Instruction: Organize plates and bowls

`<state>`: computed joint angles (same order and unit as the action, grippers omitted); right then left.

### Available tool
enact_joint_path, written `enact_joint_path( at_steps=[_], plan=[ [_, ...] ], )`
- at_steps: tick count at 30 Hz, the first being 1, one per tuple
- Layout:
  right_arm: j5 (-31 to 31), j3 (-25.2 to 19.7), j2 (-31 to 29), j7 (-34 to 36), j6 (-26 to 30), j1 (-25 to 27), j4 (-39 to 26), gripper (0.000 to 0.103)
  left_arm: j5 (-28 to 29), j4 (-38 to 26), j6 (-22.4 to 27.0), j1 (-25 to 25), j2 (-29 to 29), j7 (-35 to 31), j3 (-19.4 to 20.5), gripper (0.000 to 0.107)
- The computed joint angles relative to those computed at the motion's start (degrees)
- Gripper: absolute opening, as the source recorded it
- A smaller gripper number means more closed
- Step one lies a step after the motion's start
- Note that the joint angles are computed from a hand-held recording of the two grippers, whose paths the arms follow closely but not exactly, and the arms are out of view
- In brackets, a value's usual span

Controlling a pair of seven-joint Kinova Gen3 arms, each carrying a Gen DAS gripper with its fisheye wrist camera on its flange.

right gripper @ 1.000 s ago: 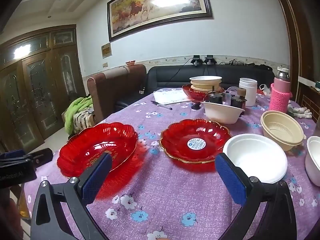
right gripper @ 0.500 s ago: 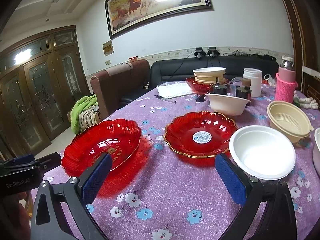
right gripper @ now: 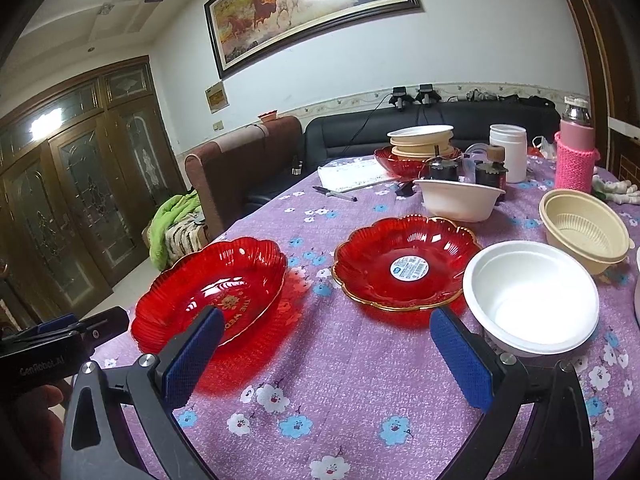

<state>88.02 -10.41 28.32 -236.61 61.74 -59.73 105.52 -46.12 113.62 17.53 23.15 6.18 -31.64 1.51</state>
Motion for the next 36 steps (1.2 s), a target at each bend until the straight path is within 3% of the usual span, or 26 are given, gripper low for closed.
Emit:
enact_joint_path(
  at_steps=[7,24,28,32,36],
  plan=[
    [1.0,-0.4,-0.7,-2.5,-1.8,1.2,1.1,0.102,-1.8,0.1,-0.2,0.0,0.3,1.9,-0.6,0.103],
    [2.6,-1.2,-1.2,-4.8,-4.2,2.6,2.3,0.102,9.7,-1.0,-0.8,-1.9,2.1,-9.1,-1.3,0.103],
    [6.8,-2.1,-2.5,-10.4,-10.7,5.8,4.6,0.102,10.1,-0.9,-1.2,-1.2,2.1,-9.5,-2.3,0.103],
    [5.8,-3.2,-2.7,-9.8,-14.8,8.6,4.2,0.087,9.0,-0.8,-1.9,-0.3,2.4,-8.3,-3.5,0.103],
    [2.6,-2.7,-2.2,-7.2,-15.4,8.4,2.7,0.087,11.9,-1.2,-2.2,-2.0,2.6,-12.2,-2.8,0.103]
  ],
)
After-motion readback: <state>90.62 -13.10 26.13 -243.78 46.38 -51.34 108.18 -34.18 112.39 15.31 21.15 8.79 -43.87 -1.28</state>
